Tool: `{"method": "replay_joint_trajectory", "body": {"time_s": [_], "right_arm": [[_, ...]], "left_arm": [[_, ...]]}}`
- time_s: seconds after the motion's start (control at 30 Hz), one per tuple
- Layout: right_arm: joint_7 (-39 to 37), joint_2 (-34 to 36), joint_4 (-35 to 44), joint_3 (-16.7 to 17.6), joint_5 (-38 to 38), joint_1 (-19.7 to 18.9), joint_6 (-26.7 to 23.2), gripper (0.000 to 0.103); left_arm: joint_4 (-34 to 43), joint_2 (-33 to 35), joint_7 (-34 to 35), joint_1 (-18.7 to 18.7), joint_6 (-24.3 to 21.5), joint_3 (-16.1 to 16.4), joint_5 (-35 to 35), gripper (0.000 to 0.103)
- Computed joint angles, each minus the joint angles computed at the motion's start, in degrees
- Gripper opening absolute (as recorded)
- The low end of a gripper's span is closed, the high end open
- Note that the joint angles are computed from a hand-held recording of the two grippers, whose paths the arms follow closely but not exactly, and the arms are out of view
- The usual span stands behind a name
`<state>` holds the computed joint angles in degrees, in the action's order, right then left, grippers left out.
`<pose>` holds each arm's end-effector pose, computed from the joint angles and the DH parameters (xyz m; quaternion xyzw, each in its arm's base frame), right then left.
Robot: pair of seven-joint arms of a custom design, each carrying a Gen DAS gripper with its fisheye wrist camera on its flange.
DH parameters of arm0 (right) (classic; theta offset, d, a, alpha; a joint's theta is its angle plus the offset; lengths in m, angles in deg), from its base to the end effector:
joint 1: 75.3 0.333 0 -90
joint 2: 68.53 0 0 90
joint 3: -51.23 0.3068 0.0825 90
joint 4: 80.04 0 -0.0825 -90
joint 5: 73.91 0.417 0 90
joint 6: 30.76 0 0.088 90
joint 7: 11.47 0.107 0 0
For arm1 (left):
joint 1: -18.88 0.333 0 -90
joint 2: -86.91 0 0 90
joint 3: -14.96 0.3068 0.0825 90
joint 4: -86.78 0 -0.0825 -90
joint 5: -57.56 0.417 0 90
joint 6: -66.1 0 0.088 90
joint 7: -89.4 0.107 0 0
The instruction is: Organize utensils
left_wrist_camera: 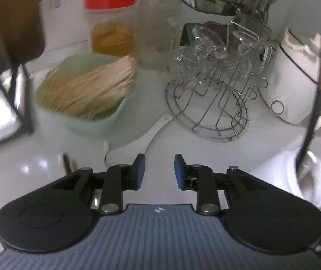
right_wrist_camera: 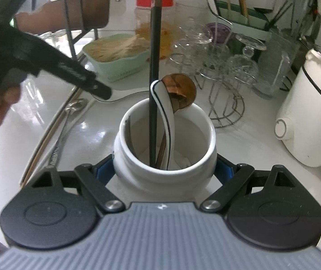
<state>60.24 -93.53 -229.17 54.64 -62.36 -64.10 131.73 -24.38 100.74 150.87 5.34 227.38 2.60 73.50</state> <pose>0.4587 0.1092 0.4500 -0.7881 0.5190 -0.2066 0.2587 0.6050 -0.2999 0.4082 -0.6125 0.7231 -0.2801 0.1532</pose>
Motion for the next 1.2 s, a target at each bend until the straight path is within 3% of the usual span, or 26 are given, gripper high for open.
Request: {"method": "replay_joint_trajectory", "body": {"time_s": [0.3,0.53,0.87,0.97,1.2], "right_arm": [[4.05,0.63,1.65,1.46,-2.85,-1.65,-2.89,0.091],[6.47,0.82,2.78,1.85,-4.29,-2.11,-5.42,0.091],[7.31,2.35,6.04,0.8,-4.92,-1.45,-10.85,0.091],[6.94,3.28,7.06,-0.23,-2.93,-0.9,-11.93,0.091],[6.34,4.15,7.84,-0.15,-2.91,-1.0,-11.69,0.091]], "left_arm": [[13.59,11.09,7.25,-2.09,-4.63,0.99,4.65,0.033],[21.29,16.87,9.6,-2.76,-8.39,1.36,3.57,0.033],[28.04,20.59,14.41,-1.65,-14.98,0.2,-0.92,0.033],[31.84,22.66,18.12,-0.46,-20.03,-1.43,-4.41,0.033],[30.79,21.81,20.56,-0.62,-20.36,-0.97,-6.4,0.025]]}}
